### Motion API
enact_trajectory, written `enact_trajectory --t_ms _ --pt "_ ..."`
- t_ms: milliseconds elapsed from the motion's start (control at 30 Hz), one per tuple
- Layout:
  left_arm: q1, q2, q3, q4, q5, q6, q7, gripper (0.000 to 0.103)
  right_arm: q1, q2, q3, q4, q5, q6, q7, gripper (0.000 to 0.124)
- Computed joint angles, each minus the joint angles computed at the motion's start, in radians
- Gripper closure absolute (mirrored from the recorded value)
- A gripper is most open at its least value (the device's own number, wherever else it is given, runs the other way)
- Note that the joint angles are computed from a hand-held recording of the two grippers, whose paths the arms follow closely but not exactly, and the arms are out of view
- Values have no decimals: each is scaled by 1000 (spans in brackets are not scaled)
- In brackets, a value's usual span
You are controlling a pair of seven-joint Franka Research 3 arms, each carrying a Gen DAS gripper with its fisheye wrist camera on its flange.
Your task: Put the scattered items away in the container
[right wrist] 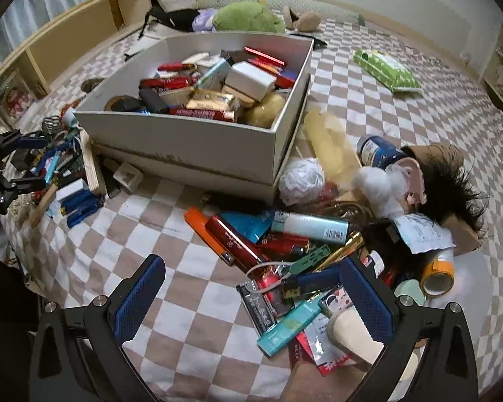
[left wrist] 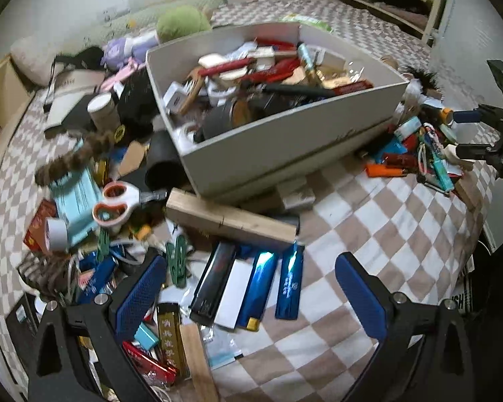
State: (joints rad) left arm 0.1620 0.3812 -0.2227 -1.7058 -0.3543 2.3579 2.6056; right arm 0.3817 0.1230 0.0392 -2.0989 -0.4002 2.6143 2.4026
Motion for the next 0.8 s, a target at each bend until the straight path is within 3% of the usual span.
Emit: enact_trajectory --t_ms 233,367,467,800 --pt "-17 122 33 172 53 -202 -277 2 -5 28 5 23 95 -22 -64 21" --pt "-39 158 40 212 108 -224 -411 2 0 41 4 40 124 -35 -97 21" --pt "-60 186 49 246 159 -248 -518 16 5 48 3 50 138 -37 -117 21" --pt "-81 165 51 225 250 -250 -718 17 7 45 5 43 195 -15 -176 21"
